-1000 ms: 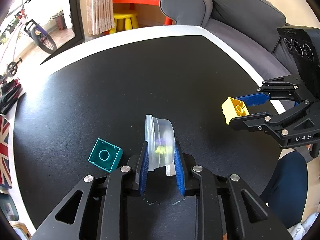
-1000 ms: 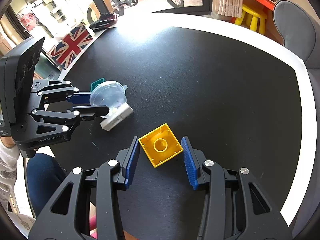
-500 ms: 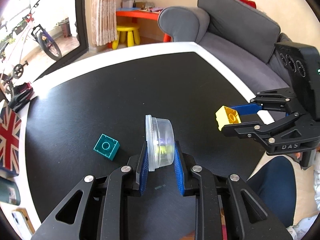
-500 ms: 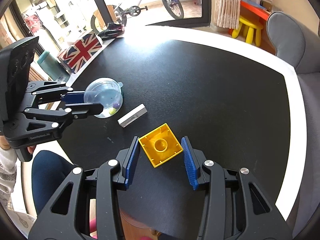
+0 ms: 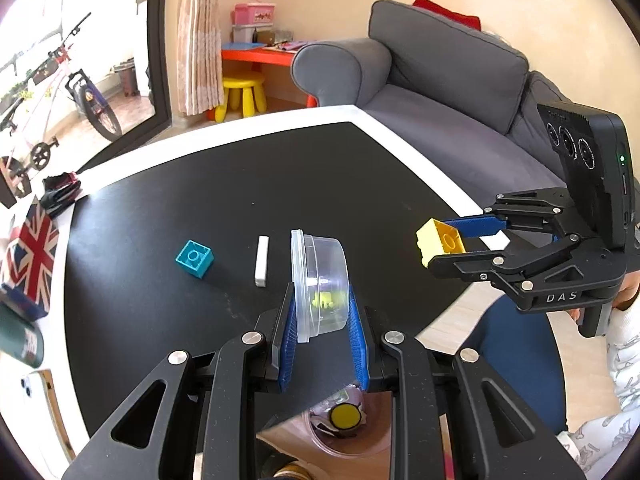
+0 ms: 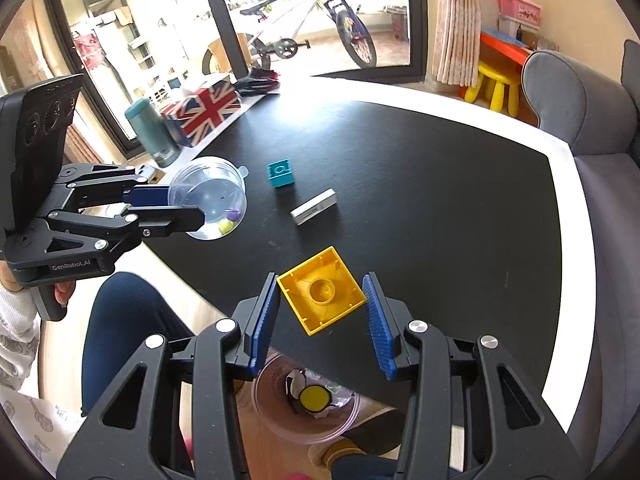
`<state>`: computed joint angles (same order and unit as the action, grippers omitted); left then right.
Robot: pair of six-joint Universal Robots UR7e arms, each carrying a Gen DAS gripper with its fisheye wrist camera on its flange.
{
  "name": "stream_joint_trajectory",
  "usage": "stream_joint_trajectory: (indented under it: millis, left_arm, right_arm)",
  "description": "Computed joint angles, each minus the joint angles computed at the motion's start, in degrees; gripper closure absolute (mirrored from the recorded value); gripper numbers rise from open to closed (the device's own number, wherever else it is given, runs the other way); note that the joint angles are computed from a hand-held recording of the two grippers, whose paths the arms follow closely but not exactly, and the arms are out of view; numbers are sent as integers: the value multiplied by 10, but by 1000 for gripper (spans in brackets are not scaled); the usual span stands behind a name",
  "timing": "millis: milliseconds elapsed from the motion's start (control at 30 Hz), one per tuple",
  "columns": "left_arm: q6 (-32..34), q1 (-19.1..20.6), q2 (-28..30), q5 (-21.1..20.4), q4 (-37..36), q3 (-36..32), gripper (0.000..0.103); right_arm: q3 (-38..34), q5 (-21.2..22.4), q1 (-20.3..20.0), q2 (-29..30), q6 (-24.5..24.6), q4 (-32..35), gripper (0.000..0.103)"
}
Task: Collect trash
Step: 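Carry both items over the pink bin and open the right gripper to drop the block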
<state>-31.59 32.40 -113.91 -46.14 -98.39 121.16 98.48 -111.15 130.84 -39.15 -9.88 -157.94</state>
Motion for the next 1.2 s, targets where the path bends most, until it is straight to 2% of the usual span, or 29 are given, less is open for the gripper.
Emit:
stream_joint_trajectory:
  millis: [167,600,1100,1167,1200]
  left_arm:
    - [-64,-50,-37,2,54,20,80]
    - [-194,-125,-107,-35,139,70,80]
    - [-247,-164,-144,-66,168,103,80]
    - [-247,-165,-144,-67,166,104,80]
    - [-248,-167,-144,-68,166,105,80]
  right_arm:
    - [45,3,12,-23,9,-31,60]
    - [136,11,26,-61,37,-49,60]
    - [172,22,23,-55,59,-59,59]
    - [173,19,23,-55,62,-63,48]
    - [174,17,23,-55,64,-67,38]
